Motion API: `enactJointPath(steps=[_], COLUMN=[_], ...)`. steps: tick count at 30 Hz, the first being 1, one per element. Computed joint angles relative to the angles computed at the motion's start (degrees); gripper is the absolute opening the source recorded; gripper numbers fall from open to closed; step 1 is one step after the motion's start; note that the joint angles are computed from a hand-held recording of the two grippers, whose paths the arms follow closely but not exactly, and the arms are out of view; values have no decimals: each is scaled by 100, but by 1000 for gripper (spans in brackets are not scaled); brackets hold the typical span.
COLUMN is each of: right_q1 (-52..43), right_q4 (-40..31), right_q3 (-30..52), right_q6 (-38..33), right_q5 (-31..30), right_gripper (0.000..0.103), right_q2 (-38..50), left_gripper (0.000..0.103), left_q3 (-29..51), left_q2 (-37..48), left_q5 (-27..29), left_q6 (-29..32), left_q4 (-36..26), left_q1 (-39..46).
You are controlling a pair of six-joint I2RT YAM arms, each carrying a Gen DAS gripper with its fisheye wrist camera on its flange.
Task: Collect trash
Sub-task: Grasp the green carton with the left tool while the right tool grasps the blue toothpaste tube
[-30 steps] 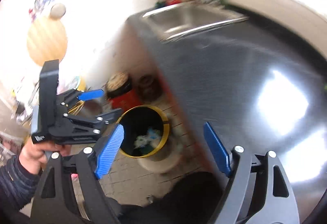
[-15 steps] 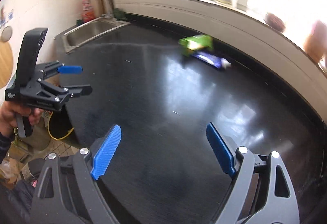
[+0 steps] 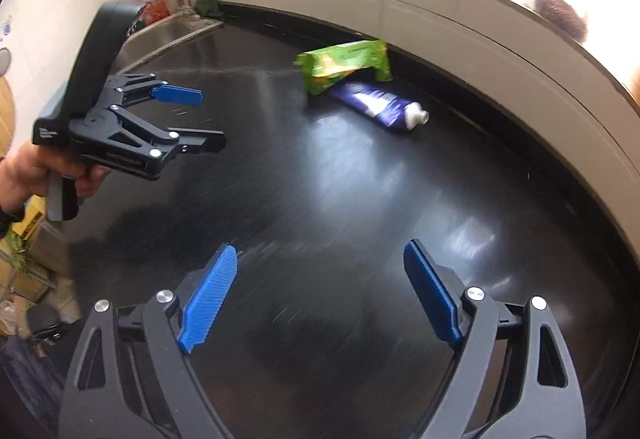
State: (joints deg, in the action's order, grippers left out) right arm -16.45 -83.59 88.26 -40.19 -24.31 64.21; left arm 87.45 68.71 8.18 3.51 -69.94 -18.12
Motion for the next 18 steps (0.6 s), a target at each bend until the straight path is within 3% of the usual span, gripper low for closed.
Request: enactJointPath(steps=[6, 14, 18], right_q1=[741, 1100, 1178], right_q4=[937, 1056, 861], right_q3=[699, 1990, 2498], right_q6=[225, -170, -281], right_q5=[625, 613, 307], right_gripper=[83, 82, 73], right_q2=[1724, 3301, 3726], left_gripper=[88, 88, 86], left_q3=[1171, 2631, 3368], left_q2=[1730, 3185, 3701], left_q5=[176, 672, 881], left_q6=[502, 657, 851], left_q4=[214, 194, -112], left_q1=[70, 445, 501])
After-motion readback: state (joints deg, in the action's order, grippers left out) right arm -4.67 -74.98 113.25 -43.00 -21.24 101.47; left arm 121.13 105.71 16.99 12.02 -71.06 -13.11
